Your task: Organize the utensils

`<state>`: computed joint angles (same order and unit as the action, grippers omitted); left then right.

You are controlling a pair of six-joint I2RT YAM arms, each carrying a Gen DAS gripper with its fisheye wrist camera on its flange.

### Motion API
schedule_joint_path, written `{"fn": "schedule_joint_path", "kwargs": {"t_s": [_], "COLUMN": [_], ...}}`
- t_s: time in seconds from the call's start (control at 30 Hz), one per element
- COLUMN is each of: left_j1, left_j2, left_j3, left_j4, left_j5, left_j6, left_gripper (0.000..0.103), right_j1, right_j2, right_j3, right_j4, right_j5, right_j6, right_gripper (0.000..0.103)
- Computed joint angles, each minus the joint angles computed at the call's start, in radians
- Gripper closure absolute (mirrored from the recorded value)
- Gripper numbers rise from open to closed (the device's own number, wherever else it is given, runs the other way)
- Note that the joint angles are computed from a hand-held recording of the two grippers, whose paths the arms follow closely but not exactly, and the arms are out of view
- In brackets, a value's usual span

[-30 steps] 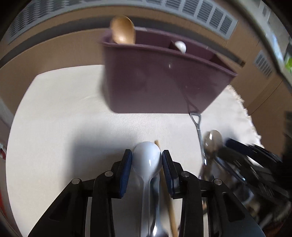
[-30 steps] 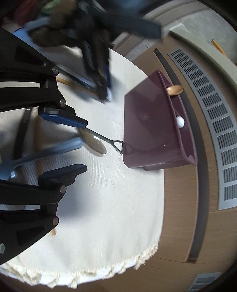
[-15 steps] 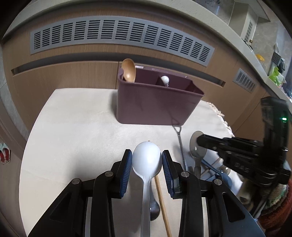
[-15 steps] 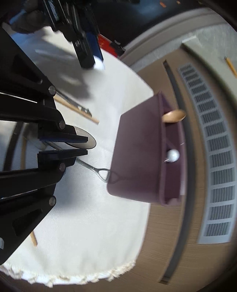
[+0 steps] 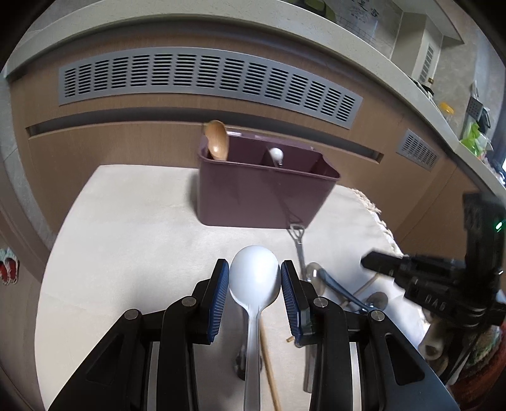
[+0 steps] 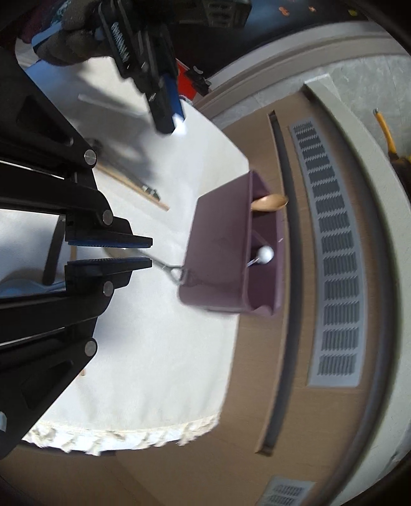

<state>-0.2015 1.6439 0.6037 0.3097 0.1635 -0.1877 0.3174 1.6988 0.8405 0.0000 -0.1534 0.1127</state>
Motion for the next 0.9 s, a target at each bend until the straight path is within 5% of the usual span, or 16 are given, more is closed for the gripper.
{"fn": "schedule_joint_path", "kwargs": {"t_s": [0.1, 0.27, 0.77, 0.9], "left_j1": [0.022, 0.05, 0.139, 0.183], "left_j2": [0.017, 0.054, 0.145, 0.152], "left_j3": [-0.009, -0.016, 0.004, -0.006], "left_j4": [0.011, 0.033, 0.059, 0.08], "left_j5": [0.01, 0.031, 0.08, 0.097], "left_j6": [-0.009, -0.012, -0.018, -0.008], "left_gripper": [0.068, 0.068, 0.068, 0.068], "right_j1": [-0.007, 0.024, 0.153, 0.165], "right_j2": [0.065, 0.177, 0.397, 0.332], "right_j3": [-0.005, 0.002, 0.325, 0.274], "right_j4": [0.002, 0.034, -0.096, -0.04], "right_j5": [-0.018, -0.077, 0.104, 0.157], "right_j6": [0.034, 0.119, 0.177, 0.127], "right_gripper": [0.081, 0.081, 0.077, 0.077]}}
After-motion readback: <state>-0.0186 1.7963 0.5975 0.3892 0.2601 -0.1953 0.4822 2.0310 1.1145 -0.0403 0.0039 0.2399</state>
